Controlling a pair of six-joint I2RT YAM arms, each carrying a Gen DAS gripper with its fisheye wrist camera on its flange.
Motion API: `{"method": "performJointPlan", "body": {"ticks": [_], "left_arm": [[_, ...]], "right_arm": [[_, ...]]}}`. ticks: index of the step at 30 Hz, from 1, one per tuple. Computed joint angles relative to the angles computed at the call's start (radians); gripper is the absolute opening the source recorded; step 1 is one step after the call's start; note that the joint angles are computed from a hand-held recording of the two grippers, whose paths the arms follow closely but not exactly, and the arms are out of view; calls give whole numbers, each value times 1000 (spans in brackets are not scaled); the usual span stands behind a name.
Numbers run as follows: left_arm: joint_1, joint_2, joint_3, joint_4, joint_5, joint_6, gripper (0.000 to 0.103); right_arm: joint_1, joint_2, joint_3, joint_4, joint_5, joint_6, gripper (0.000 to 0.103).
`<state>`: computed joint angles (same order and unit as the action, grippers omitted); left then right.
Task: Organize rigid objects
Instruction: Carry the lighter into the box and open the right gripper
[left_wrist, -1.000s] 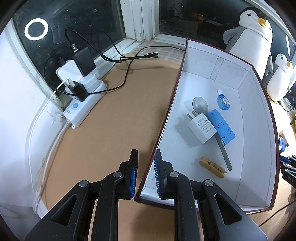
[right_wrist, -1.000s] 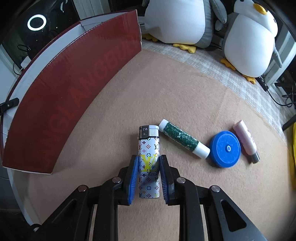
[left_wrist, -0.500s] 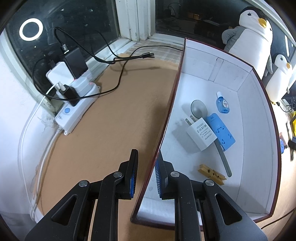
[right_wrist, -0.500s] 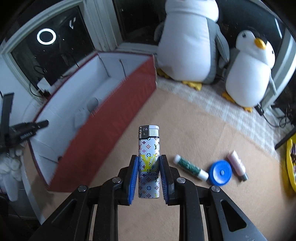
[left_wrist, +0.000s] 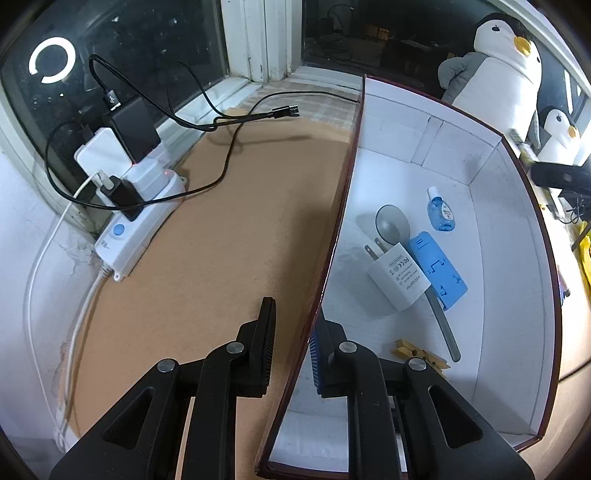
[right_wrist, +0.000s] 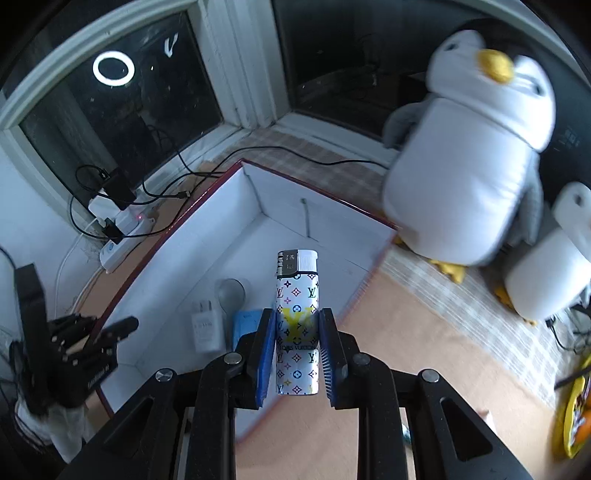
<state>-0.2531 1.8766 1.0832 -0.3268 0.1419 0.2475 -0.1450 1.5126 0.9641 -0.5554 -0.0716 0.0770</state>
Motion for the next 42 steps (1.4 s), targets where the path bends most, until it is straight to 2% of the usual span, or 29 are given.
{"method": "performJointPlan", "body": {"ticks": [13, 23, 28, 32, 42], "left_arm": [[4, 3, 1, 1, 19, 7, 11], [4, 10, 1, 13, 21, 9, 10], [2, 10, 1, 13, 18, 6, 10], [2, 10, 1, 14, 18, 9, 10], [5, -2, -9, 12, 12, 15, 10]], "right_arm": [[128, 367, 252, -31, 84, 4, 21], [163, 543, 399, -82, 126, 14, 21], [158, 552, 405, -78, 118, 22, 21], [162, 534, 388, -63, 120, 21, 31], [148, 420, 303, -32, 75, 34, 34]]}}
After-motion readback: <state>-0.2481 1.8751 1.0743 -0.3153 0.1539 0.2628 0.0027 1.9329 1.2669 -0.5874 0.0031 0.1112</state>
